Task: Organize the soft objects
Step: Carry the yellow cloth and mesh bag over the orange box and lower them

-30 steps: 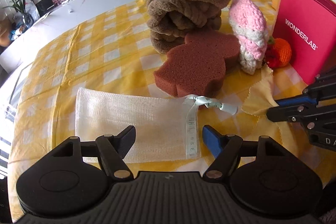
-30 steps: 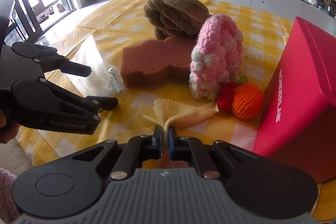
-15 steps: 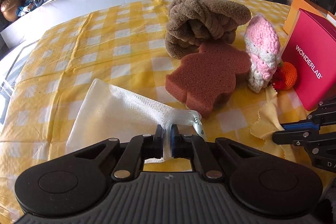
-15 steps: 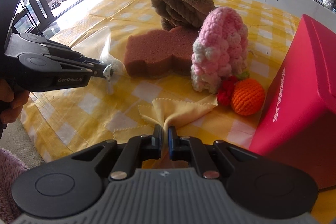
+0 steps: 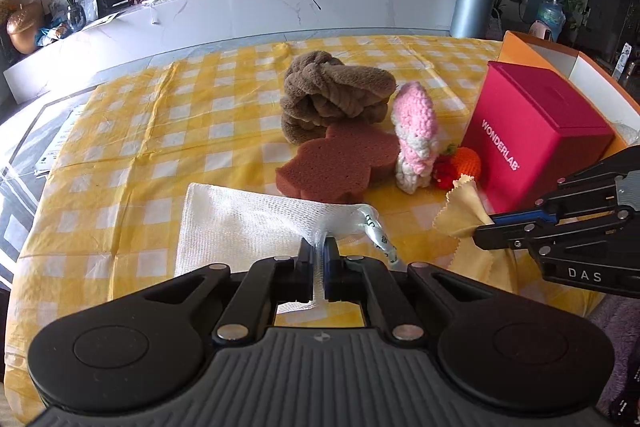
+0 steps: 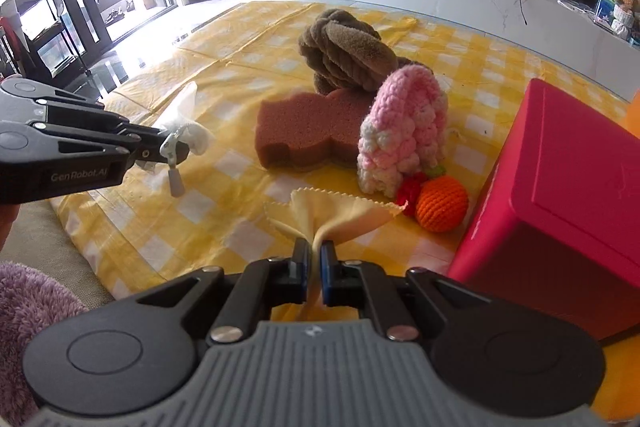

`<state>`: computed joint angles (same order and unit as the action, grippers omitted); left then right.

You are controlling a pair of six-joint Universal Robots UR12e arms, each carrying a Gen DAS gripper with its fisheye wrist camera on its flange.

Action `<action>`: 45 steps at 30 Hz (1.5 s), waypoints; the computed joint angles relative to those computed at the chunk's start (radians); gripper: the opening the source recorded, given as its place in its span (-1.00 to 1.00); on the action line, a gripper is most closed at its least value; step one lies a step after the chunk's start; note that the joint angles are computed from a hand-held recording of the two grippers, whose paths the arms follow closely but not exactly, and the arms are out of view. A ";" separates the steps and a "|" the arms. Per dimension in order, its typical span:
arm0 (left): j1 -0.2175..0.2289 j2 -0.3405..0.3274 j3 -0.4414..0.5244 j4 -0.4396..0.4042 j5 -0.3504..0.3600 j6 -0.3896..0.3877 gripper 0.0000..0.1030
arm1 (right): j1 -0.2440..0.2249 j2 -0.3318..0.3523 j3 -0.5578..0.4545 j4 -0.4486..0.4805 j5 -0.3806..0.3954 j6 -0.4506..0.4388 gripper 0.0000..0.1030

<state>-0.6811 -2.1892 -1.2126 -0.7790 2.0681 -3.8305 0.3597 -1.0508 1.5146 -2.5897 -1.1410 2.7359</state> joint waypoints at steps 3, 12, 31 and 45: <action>-0.017 -0.001 0.013 0.015 0.014 -0.012 -0.92 | -0.010 -0.028 0.027 -0.029 0.005 0.001 -0.93; -0.072 -0.029 0.083 0.052 0.052 -0.028 -0.92 | -0.057 -0.127 0.136 -0.142 0.014 0.043 -0.93; -0.127 -0.176 0.340 0.063 0.043 0.113 -0.92 | -0.181 -0.270 0.311 -0.314 0.020 0.115 -0.94; -0.117 -0.444 0.830 -0.069 -0.072 0.309 -0.92 | -0.261 -0.267 0.296 -0.418 -0.042 0.103 -0.94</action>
<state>-0.7977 -2.6334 -0.3829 -0.8484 1.9958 -3.5219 0.0988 -1.3174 1.8108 -3.0078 -1.1833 2.8385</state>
